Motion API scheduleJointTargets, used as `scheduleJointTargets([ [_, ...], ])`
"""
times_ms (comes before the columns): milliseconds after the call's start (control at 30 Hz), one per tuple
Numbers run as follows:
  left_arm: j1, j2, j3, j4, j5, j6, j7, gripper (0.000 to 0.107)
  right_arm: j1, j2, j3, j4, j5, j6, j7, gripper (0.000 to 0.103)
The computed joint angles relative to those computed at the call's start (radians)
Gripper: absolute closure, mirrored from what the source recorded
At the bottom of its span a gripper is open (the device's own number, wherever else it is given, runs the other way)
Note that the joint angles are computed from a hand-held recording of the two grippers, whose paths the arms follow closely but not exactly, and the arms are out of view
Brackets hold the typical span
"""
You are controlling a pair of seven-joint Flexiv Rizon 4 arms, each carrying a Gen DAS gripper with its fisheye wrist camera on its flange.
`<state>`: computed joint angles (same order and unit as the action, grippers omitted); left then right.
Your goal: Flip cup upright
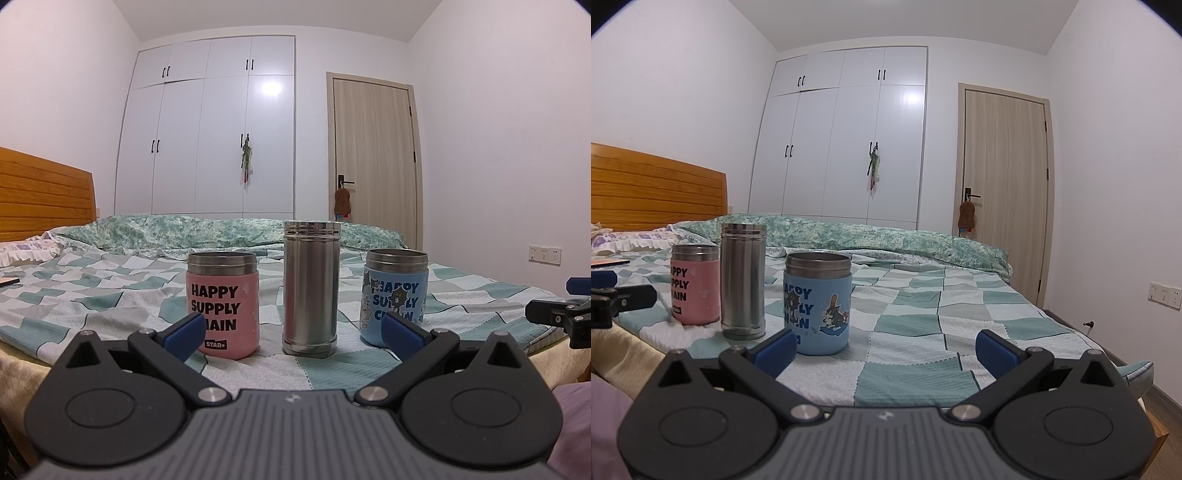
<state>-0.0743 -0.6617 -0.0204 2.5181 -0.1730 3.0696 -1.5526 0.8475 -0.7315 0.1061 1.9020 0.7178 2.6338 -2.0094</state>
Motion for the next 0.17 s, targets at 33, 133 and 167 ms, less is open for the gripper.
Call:
scheduleJointTargets([
  [33, -0.002, 0.000, 0.000, 0.000, -0.001, 0.000, 0.001, 0.004, 0.000, 0.000, 0.000, 0.000, 0.000, 0.000, 0.000, 0.000],
  [133, -0.004, -0.001, 0.000, -0.004, -0.002, -0.002, 0.006, 0.004, 0.000, 0.000, 0.000, 0.000, 0.000, 0.000, -0.001, 0.000],
  [167, -0.005, 0.000, -0.001, -0.005, -0.005, -0.004, 0.007, 0.004, 0.000, 0.000, 0.000, 0.000, 0.000, 0.000, -0.001, 0.000],
])
